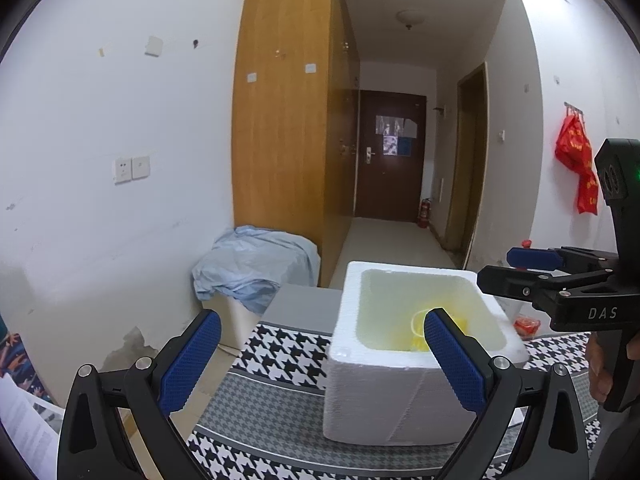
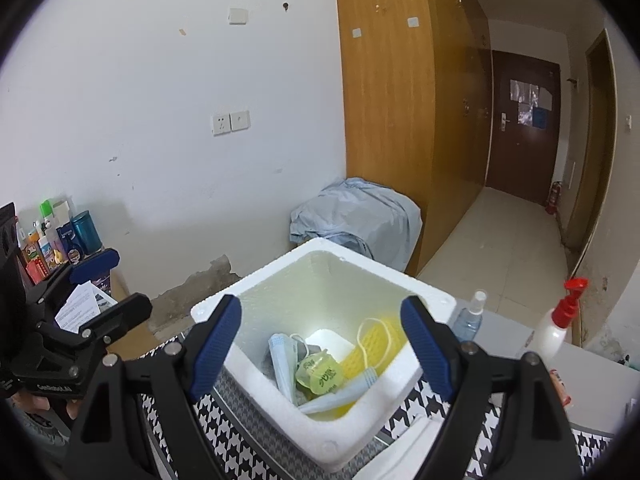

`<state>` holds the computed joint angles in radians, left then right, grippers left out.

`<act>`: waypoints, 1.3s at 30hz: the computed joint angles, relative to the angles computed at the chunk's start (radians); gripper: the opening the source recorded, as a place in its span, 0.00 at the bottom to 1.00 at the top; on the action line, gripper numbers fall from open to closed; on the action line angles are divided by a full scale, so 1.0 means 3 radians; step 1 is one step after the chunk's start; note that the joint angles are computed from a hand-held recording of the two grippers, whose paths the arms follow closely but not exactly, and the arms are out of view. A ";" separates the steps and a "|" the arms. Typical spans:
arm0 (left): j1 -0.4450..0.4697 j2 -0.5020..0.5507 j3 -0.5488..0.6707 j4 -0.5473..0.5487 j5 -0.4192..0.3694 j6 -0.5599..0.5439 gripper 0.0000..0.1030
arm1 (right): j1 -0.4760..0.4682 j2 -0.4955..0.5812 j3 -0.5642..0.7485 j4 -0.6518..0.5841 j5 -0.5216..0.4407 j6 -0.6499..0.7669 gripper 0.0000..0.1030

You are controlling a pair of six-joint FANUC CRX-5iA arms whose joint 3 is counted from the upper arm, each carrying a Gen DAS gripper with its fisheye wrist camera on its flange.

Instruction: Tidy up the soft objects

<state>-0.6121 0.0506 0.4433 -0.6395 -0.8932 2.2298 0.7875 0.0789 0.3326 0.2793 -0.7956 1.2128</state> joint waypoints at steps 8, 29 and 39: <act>-0.0085 -0.0002 0.0027 0.0008 0.0060 -0.0050 0.99 | 0.0036 -0.0219 -0.0309 0.0286 0.0226 -0.0286 1.00; -0.0352 -0.0036 0.0092 -0.0083 0.0090 -0.0103 0.99 | 0.0198 -0.0727 -0.0969 0.0995 0.0368 -0.0846 1.00; -0.0497 -0.0046 0.0080 -0.0075 0.0196 -0.0137 0.99 | 0.0247 -0.1056 -0.1405 0.1395 0.0418 -0.1326 1.00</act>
<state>-0.7611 0.0367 0.4674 -0.6620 -0.8344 2.1886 0.8617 -0.2380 -0.0890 0.6977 -0.6703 0.8151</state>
